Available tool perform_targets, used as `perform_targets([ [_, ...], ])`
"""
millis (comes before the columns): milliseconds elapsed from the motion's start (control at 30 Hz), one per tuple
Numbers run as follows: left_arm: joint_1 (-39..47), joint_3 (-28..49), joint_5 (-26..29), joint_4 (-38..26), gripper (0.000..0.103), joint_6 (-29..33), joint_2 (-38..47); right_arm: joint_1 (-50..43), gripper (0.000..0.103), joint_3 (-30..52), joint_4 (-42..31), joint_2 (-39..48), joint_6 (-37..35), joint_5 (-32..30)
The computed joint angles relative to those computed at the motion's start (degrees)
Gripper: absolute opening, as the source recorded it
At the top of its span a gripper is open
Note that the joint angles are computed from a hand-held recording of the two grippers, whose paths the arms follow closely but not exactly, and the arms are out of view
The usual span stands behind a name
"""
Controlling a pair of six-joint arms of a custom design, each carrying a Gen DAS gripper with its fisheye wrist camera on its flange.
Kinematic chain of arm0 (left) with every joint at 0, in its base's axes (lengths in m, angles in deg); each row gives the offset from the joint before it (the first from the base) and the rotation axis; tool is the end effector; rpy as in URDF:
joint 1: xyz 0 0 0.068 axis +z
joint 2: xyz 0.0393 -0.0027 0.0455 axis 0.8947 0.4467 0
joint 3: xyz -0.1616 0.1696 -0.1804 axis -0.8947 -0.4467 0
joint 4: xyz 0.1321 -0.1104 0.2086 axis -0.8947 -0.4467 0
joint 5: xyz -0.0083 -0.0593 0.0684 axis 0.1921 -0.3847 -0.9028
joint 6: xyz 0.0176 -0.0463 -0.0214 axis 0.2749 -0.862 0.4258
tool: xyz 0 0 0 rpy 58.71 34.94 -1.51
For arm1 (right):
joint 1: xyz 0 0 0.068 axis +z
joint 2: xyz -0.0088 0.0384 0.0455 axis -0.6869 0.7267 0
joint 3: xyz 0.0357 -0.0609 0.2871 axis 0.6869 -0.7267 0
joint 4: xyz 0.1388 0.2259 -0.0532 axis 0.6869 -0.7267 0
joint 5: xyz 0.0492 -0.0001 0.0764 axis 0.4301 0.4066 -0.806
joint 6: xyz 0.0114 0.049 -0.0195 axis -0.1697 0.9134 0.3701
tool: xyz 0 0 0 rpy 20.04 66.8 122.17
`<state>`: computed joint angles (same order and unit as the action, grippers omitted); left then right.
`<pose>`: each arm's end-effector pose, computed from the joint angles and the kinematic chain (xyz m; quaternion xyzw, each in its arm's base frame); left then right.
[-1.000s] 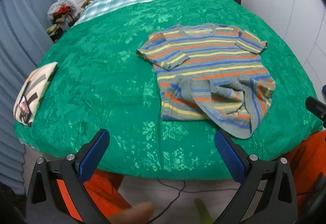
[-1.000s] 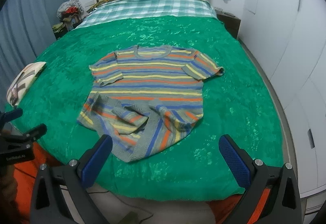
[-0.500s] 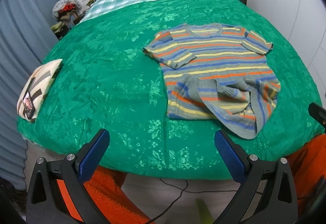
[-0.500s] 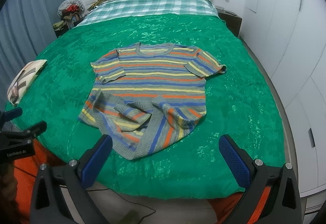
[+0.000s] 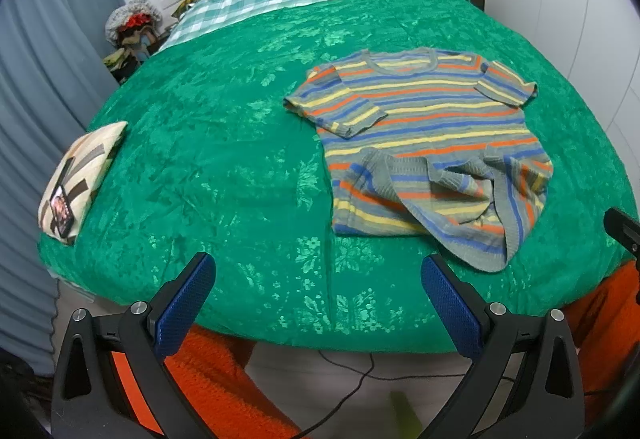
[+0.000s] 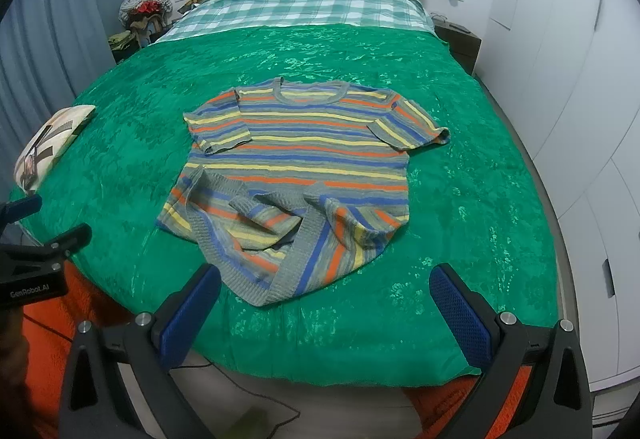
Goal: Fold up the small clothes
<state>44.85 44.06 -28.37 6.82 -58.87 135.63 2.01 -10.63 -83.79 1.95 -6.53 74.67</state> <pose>0.3006 -0.0880 0.1433 0.0086 0.9502 0.0958 0.2964 0.2244 0.2075 0.2008 -0.0614 0.9455 0.0042 0.3196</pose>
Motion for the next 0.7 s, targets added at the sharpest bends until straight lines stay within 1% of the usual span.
perform_targets([
  [267, -0.24, -1.47, -1.13, 0.61, 0.103, 0.57, -0.88, 0.54, 0.103, 0.78, -2.78, 0.16, 1.43, 1.64],
  [333, -0.09, -1.84, -1.3, 0.86, 0.103, 0.52, -0.96, 0.92, 0.103, 1.75, -4.79, 0.98, 2.45, 3.36],
  [433, -0.08, -1.56, -1.41, 0.56, 0.103, -0.13, -0.4, 1.87, 0.103, 3.78, -9.15, 2.67, 4.6, 7.81],
  [600, -0.31, -1.22, -1.49, 0.39, 0.103, -0.21, 0.49, 2.09, 0.103, 4.36, -12.43, 2.46, 6.52, 10.24],
  [700, -0.63, -1.18, -1.55, 0.59, 0.103, 0.04, 0.5, 1.59, 0.103, 4.06, -12.85, 1.98, 6.52, 10.72],
])
